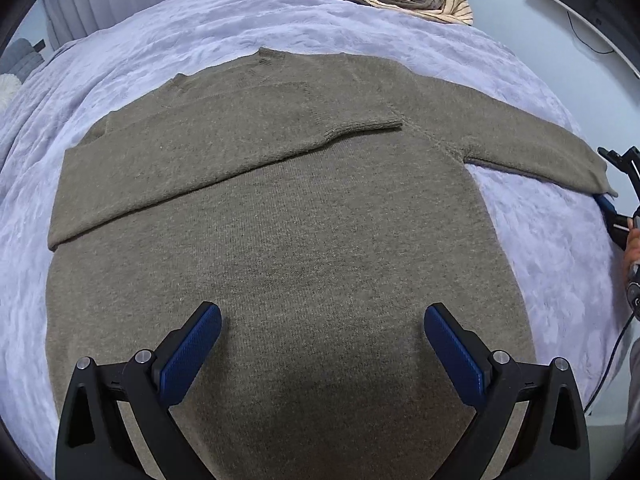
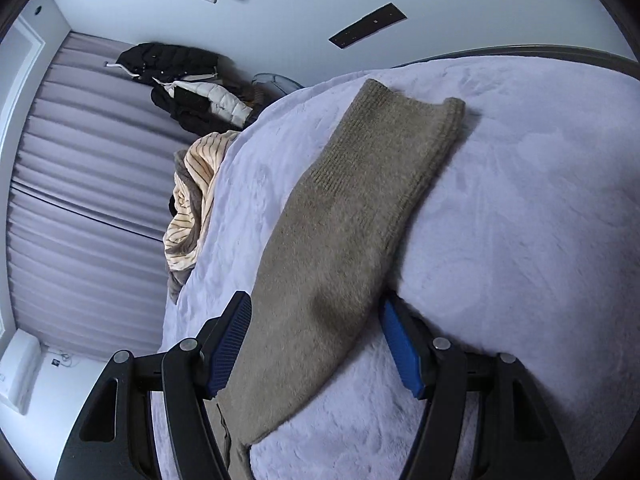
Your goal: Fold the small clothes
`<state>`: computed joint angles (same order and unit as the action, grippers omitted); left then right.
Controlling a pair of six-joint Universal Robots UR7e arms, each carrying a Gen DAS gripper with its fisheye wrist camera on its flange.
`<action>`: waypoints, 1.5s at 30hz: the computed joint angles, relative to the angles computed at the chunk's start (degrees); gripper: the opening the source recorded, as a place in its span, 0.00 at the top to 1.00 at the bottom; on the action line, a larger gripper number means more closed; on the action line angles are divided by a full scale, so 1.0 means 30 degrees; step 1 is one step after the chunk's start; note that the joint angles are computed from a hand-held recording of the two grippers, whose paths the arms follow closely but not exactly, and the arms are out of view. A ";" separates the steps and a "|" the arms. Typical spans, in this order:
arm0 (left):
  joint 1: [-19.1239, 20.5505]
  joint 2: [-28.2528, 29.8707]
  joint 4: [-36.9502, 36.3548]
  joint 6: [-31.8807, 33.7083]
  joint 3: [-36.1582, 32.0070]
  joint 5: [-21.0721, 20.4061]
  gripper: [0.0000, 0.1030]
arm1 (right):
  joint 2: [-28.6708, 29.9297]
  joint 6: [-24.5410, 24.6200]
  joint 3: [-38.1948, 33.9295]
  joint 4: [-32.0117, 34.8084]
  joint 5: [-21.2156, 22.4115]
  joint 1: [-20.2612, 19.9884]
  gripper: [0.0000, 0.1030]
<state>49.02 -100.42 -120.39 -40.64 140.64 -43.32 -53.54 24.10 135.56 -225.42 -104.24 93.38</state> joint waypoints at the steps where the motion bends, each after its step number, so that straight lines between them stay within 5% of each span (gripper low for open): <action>1: 0.0221 0.0114 -0.0214 0.0213 -0.0105 -0.0293 0.01 | -0.0038 -0.0122 0.0016 -0.0113 0.0394 -0.0111 0.41; 2: 0.0488 0.0194 -0.0466 0.0465 -0.0222 -0.0644 0.01 | -0.0027 -0.0163 -0.0044 -0.0162 0.1051 -0.0297 0.63; 4: 0.0855 0.0192 -0.1046 0.0733 -0.0280 -0.0987 0.01 | 0.0029 0.0168 -0.0219 -0.0022 0.2115 -0.0582 0.91; 12: 0.1455 -0.1298 -0.1886 0.1292 -0.0132 0.0364 0.01 | 0.0672 -0.3042 -0.2413 0.2055 0.4222 0.1591 0.92; 21: 0.3010 -0.4423 -0.1846 0.1986 0.0343 0.1633 0.01 | 0.5513 -0.7433 -0.9383 1.1097 0.5328 0.6722 0.92; 26: 0.4331 -0.5660 -0.2550 0.2959 0.0384 0.1695 0.01 | 0.9285 -0.7562 -1.2979 1.5942 0.4542 0.8097 0.91; 29: 0.5189 -0.6196 -0.3251 0.3820 0.0426 0.1373 0.01 | 1.0548 -0.6034 -1.4286 1.8219 0.2436 0.8354 0.89; 33: 0.6285 -0.6696 -0.4008 0.4750 0.0460 0.0687 0.01 | 1.0431 -0.4278 -1.3346 1.6231 0.1942 0.7866 0.71; 36: 0.6460 -0.7394 -0.3727 0.4894 0.0596 0.0731 0.01 | 1.0307 -0.3479 -1.3296 1.4955 0.2079 0.7702 0.75; 39: 0.6334 -0.8059 -0.2785 0.4417 0.0611 0.1204 0.01 | 1.0798 -0.4806 -1.4582 1.5937 0.2343 0.8352 0.89; 43: 0.5829 -0.8763 -0.0667 0.3089 0.0299 0.2084 0.01 | 1.2133 -0.7187 -1.6870 1.9107 0.2703 0.9789 0.89; 45: 0.5413 -0.8964 0.0774 0.2204 -0.0007 0.2559 0.01 | 1.2555 -0.7952 -1.7388 2.0839 0.1073 1.0529 0.88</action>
